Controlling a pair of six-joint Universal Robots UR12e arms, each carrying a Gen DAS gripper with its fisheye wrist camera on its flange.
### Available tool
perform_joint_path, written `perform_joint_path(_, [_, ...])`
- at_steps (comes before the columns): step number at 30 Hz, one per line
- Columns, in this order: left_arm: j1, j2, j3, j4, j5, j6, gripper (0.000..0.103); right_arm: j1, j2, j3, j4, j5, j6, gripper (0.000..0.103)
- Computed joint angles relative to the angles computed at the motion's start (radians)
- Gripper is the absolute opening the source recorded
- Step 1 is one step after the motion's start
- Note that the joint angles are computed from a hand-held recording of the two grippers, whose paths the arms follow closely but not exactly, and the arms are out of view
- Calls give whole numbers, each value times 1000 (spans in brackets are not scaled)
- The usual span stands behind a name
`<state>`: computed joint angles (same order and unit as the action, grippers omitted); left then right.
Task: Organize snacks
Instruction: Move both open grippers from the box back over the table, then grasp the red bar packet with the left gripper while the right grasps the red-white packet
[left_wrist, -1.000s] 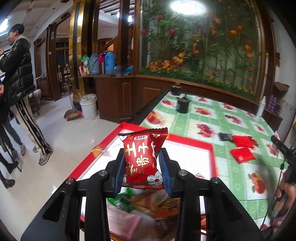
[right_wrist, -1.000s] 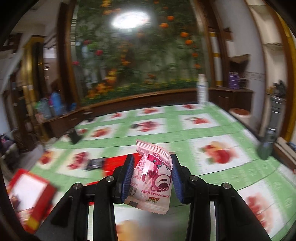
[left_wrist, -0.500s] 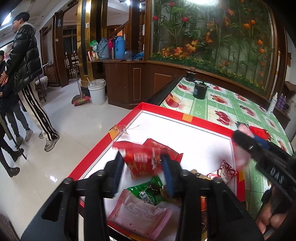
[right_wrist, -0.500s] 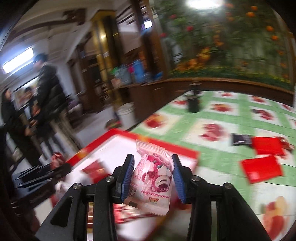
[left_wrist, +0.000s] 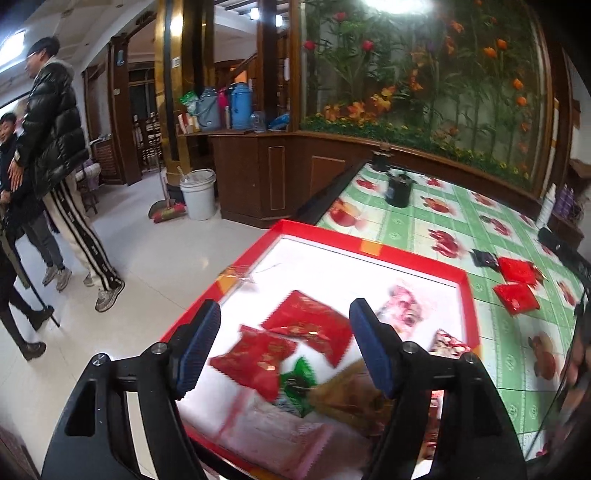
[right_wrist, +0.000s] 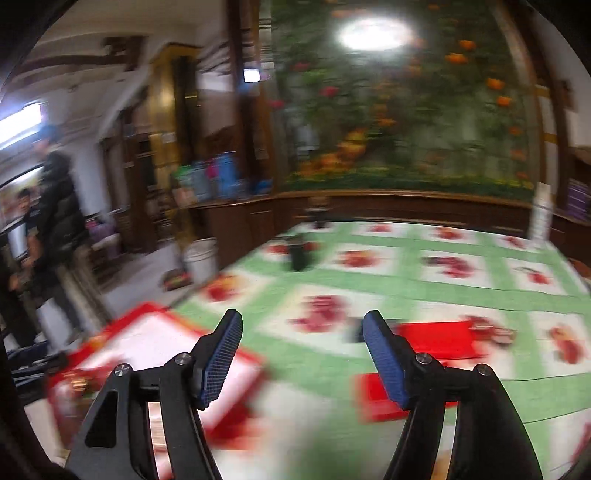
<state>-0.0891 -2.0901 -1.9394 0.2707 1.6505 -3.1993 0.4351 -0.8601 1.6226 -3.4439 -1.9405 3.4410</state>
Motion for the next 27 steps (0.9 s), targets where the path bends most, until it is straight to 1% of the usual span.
perform_joint_path(2, [-13, 1, 6, 0, -2, 16, 72, -35, -21, 38, 6, -46, 46, 70])
perform_joint_path(3, [-20, 2, 10, -1, -6, 26, 72, -59, -36, 69, 15, -72, 98, 70])
perform_joint_path(6, [-48, 2, 31, -22, -32, 62, 72, -118, -70, 142, 11, -105, 213, 70])
perform_joint_path(8, [-70, -2, 51, -44, -55, 97, 73, -147, -82, 172, 19, -126, 266, 72])
perform_joint_path(10, [-97, -10, 79, -80, -76, 136, 73, -179, -94, 199, 39, -116, 326, 72])
perform_joint_path(12, [-123, -22, 113, -129, -105, 173, 73, -212, -104, 220, 53, -68, 383, 72])
perform_joint_path(15, [-156, -44, 163, -192, -134, 216, 73, -237, -107, 227, 59, -29, 403, 72])
perform_joint_path(16, [-169, -56, 190, -231, -144, 235, 73, -236, -105, 220, 66, -28, 402, 72])
perform_joint_path(18, [-181, -74, 227, -285, -171, 255, 73, -240, -102, 215, 64, -24, 385, 72])
perform_joint_path(20, [-199, -95, 271, -347, -164, 265, 72, -247, -101, 212, 61, -7, 365, 72])
perform_joint_path(22, [-209, -121, 318, -408, -185, 277, 72, -252, -101, 209, 70, 16, 365, 72])
perform_joint_path(24, [-223, -140, 348, -441, -161, 286, 72, -261, -101, 209, 65, 47, 372, 72])
perform_joint_path(27, [-232, -164, 381, -451, -176, 312, 72, -267, -96, 201, 65, 62, 362, 72])
